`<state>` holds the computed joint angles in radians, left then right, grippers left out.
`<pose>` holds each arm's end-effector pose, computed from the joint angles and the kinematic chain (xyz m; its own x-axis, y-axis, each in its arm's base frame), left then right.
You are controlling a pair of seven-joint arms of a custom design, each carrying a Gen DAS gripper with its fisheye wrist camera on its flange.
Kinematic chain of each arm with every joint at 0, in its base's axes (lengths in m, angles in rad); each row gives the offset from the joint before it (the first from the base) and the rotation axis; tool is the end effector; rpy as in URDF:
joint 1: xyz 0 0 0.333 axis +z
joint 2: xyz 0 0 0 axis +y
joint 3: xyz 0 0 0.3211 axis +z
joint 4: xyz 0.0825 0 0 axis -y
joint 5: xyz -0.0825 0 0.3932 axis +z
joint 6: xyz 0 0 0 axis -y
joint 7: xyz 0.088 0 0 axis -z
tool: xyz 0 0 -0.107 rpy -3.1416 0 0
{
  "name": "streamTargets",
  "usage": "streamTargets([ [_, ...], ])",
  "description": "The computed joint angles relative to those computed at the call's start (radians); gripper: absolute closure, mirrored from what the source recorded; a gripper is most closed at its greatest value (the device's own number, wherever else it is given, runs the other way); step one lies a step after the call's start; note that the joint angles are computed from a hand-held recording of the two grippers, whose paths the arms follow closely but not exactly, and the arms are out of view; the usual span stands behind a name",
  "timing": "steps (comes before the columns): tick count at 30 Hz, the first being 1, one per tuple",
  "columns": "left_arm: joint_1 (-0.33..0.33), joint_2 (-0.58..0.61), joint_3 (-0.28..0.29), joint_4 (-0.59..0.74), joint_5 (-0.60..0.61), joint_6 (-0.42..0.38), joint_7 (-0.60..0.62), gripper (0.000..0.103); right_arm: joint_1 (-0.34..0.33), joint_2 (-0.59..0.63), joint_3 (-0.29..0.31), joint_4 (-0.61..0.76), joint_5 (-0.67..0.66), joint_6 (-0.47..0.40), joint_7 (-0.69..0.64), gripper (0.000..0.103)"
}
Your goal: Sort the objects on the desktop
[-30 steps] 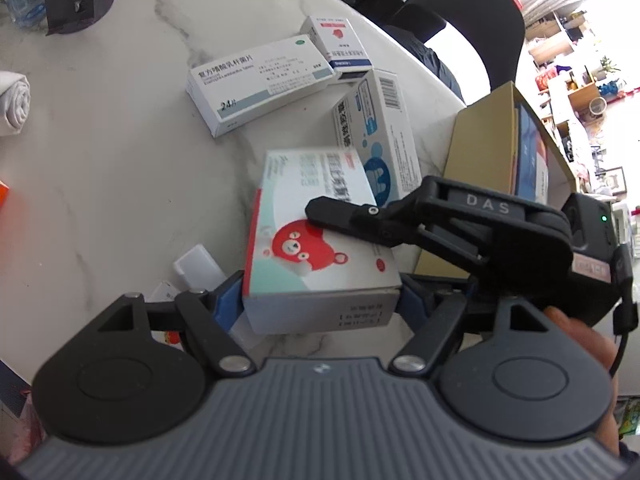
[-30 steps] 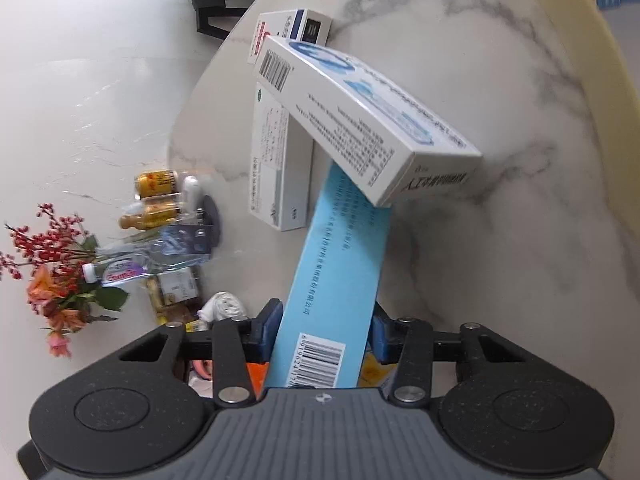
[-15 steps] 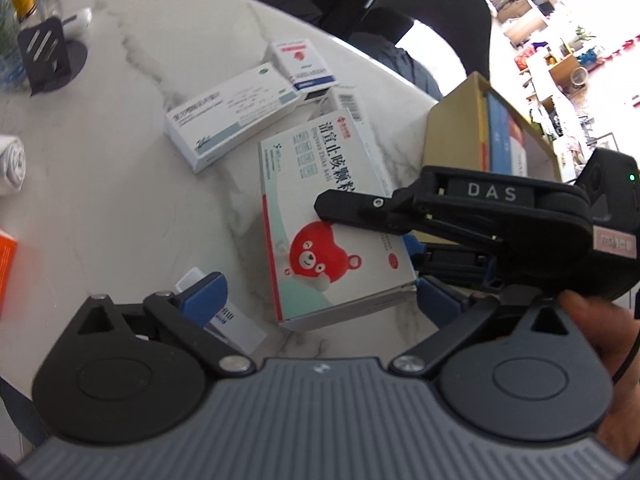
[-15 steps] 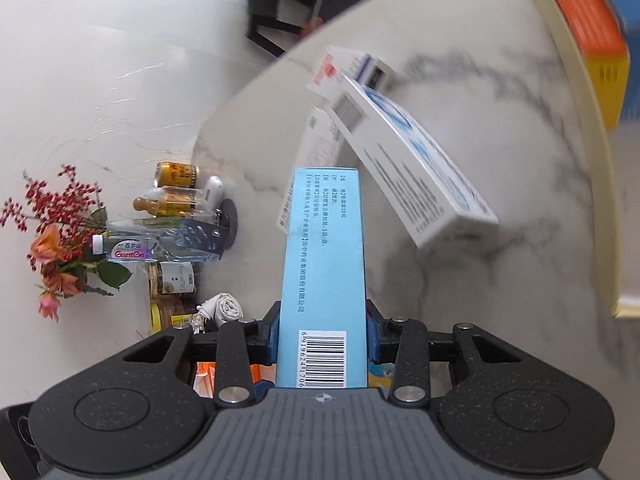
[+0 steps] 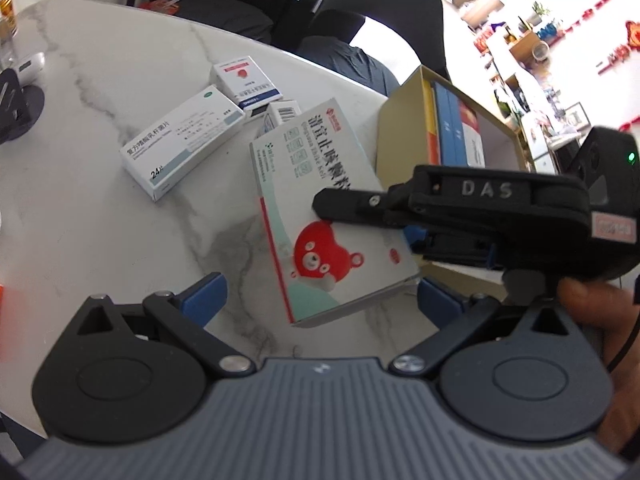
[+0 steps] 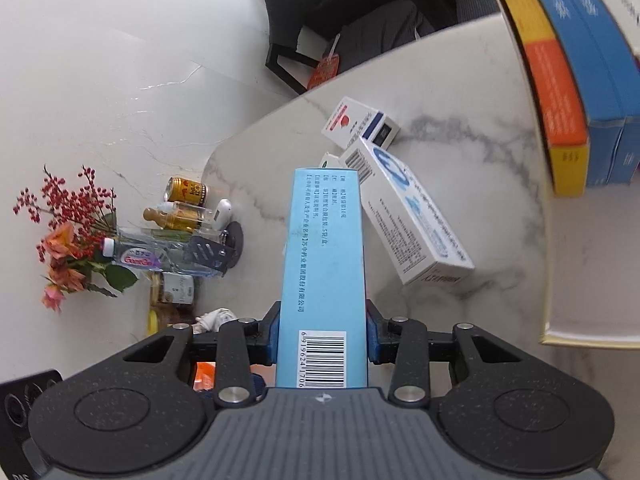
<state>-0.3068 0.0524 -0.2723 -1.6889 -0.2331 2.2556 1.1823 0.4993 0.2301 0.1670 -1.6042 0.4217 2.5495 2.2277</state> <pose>0.5258 -0.3463 0.6161 -0.1543 -0.9020 0.4032 -0.9376 0.0049 -0.3478 0.5536 0.4125 0.5816 -0.1188 -0.7128 -0.6912 -0.9205 0.3400 -0.1925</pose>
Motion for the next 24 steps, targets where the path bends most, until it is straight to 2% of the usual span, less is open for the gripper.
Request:
streamTargets([
  [8, 0.003, -0.003, 0.001, 0.008, -0.003, -0.018, 0.034, 0.000, 0.005, -0.056, -0.016, -0.038, -0.070, 0.029, 0.037, 0.061],
  [24, -0.018, 0.065, -0.019, 0.110, 0.034, -0.057, 0.043, 0.000, -0.018, -0.151, -0.019, -0.139, -0.121, 0.100, 0.108, 0.061],
])
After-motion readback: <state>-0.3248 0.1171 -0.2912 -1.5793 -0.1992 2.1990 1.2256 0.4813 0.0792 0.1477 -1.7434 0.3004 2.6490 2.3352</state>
